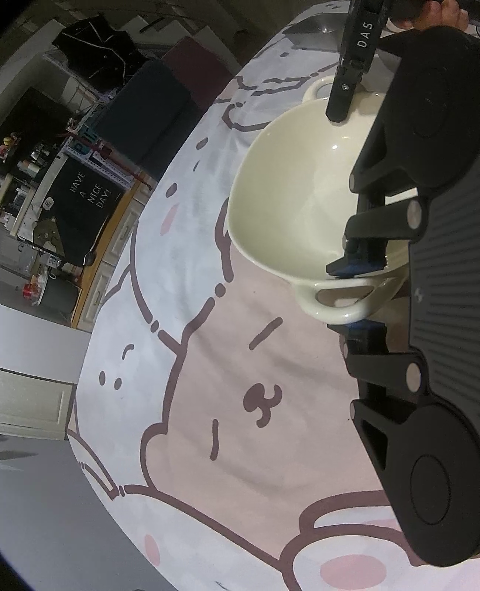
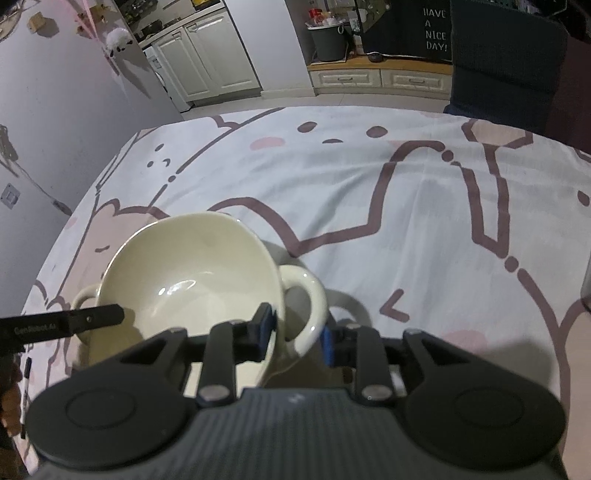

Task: Organize plates and bowls

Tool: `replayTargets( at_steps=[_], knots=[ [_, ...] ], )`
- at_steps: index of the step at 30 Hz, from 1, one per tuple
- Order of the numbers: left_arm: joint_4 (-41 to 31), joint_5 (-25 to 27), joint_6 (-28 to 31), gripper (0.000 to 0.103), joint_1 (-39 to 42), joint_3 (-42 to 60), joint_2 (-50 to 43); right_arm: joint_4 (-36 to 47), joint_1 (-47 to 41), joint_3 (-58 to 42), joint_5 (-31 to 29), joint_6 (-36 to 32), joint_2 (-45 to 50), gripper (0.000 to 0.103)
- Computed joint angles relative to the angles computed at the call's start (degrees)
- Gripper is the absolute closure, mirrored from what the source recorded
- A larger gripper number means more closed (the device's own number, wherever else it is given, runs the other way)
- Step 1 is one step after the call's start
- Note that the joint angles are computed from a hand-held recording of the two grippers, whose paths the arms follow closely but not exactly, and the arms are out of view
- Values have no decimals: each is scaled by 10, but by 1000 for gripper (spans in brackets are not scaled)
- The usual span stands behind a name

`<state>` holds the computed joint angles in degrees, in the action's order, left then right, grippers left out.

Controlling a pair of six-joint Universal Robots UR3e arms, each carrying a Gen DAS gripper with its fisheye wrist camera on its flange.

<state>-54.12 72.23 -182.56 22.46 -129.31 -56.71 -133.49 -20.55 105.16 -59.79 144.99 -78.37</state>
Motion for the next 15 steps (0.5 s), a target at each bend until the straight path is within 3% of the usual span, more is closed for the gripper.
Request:
replayTargets(
  at_steps=[15],
  knots=[
    [24,16,-16,78,-17,-5,-5,-30,-1,26,5,-38,-13,70]
  ],
)
